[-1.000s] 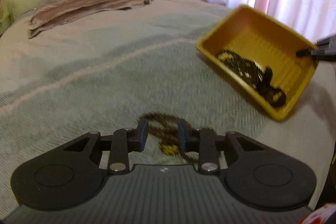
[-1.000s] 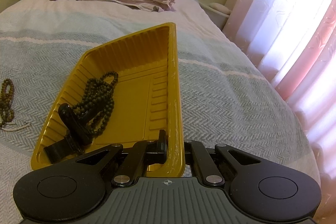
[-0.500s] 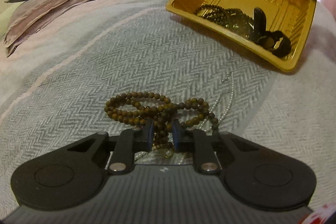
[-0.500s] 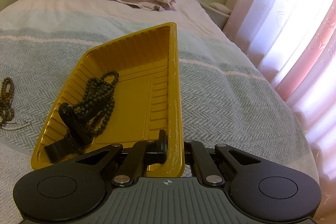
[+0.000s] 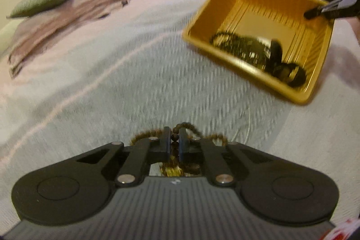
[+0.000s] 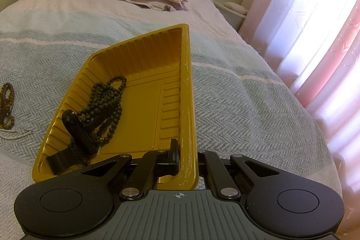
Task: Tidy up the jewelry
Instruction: 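Grasp another dark bead strand from the blanket with the left tool, then lower the dark bead strand into the orange tray and open the left tool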
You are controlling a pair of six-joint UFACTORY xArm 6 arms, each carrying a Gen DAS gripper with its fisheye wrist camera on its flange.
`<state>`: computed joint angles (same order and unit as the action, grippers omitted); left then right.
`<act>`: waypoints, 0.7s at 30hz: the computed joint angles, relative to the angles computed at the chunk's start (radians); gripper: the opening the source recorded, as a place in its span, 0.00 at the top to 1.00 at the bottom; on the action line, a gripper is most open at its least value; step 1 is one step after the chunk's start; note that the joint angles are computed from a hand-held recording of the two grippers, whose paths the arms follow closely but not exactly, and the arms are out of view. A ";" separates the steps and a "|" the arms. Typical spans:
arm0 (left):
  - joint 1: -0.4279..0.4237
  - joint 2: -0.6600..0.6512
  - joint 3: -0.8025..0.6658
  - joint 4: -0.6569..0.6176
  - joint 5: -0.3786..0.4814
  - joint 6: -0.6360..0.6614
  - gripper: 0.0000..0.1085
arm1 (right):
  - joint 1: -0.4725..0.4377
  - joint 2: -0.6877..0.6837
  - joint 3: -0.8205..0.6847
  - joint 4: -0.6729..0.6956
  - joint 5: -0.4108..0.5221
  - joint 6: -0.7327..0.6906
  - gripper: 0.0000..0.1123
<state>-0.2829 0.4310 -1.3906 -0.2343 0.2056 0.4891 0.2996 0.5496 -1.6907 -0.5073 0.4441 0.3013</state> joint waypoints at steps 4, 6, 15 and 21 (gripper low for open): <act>-0.019 -0.010 -0.027 -0.059 -0.004 0.066 0.95 | 0.000 0.001 0.000 0.000 -0.001 0.005 0.97; -0.036 -0.003 -0.055 -0.116 0.004 0.117 0.95 | 0.000 0.001 0.000 0.001 -0.001 0.004 0.97; -0.127 0.093 -0.260 -0.402 0.075 0.336 0.95 | 0.000 0.004 -0.002 0.002 -0.004 0.001 0.97; -0.177 0.196 -0.438 -0.457 0.129 0.360 0.95 | -0.001 0.003 -0.001 0.015 -0.003 -0.010 0.97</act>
<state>-0.4597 0.6274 -1.8281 -0.6914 0.3344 0.8488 0.2985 0.5524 -1.6915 -0.4921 0.4406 0.2913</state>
